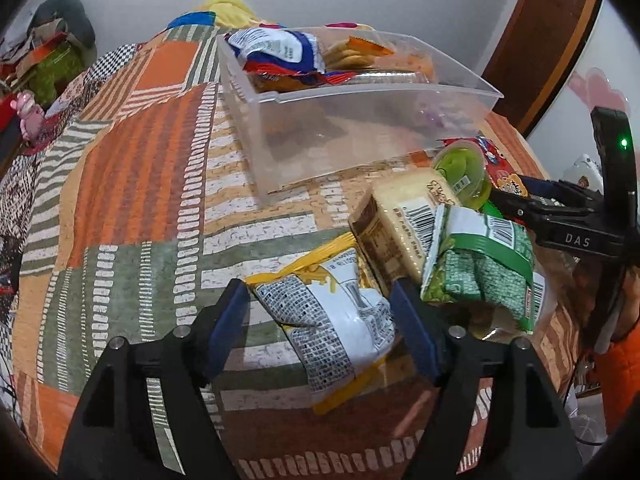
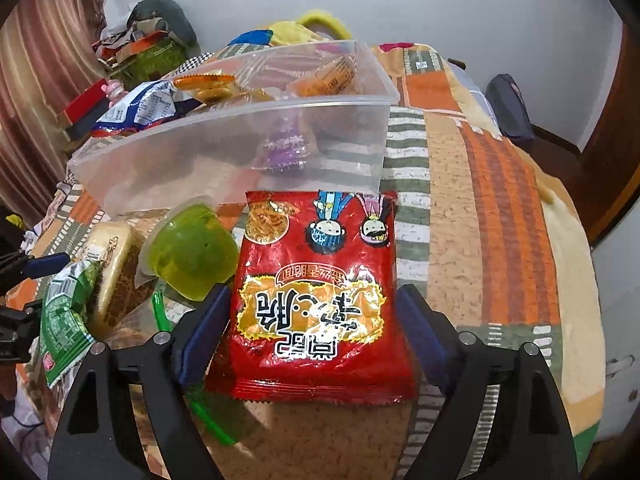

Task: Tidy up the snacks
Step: 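Grasp the white-black chip bag with the left tool while the right tool grasps the red snack bag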

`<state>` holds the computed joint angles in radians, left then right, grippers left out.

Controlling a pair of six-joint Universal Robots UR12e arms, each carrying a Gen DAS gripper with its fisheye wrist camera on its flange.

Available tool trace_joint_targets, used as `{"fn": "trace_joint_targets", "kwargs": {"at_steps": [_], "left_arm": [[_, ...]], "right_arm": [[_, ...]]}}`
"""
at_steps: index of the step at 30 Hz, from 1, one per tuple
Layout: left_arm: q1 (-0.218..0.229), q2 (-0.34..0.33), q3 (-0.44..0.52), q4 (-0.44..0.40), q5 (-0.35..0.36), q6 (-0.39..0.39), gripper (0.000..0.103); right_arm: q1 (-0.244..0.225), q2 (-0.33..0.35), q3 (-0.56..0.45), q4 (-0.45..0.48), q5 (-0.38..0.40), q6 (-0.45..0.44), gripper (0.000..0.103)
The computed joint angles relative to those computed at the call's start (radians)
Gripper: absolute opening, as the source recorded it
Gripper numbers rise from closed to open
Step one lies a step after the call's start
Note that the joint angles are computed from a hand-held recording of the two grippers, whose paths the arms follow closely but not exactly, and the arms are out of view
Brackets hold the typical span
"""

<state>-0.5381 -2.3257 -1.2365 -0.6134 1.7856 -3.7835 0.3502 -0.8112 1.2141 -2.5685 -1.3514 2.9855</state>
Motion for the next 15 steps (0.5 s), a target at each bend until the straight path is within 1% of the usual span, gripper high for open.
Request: {"fn": "trace_joint_targets", "kwargs": {"at_steps": [1,3,5,9,12,13,14,15], "left_arm": [[0.000,0.001,-0.003,0.002,0.004,-0.004,0.076],[-0.001,0.006,-0.015,0.007,0.026,-0.013,0.076],[-0.002,0.010,-0.024,0.008,0.047,-0.030,0.077],[0.001,0.017,-0.042,0.023,0.044,-0.061,0.077],[-0.005,0.018,-0.047,0.036,0.057,-0.060,0.071],[-0.004,0.018,-0.050,0.044,0.046,-0.055,0.060],[-0.002,0.020,-0.056,0.059,0.017,-0.049,0.048],[-0.001,0.020,-0.056,0.063,0.004,-0.050,0.047]], "right_arm": [[-0.001,-0.003,0.008,-0.009,-0.004,-0.002,0.075],[-0.002,-0.010,0.022,-0.027,0.004,-0.007,0.067],[-0.001,-0.018,0.038,-0.048,-0.008,-0.009,0.063],[-0.006,-0.030,0.062,-0.065,0.003,-0.004,0.063],[-0.009,-0.041,0.081,-0.080,0.006,0.007,0.062],[-0.010,-0.046,0.088,-0.084,0.009,0.010,0.062],[-0.012,-0.050,0.094,-0.089,0.012,0.015,0.062],[-0.014,-0.053,0.099,-0.094,0.014,0.019,0.062]]}}
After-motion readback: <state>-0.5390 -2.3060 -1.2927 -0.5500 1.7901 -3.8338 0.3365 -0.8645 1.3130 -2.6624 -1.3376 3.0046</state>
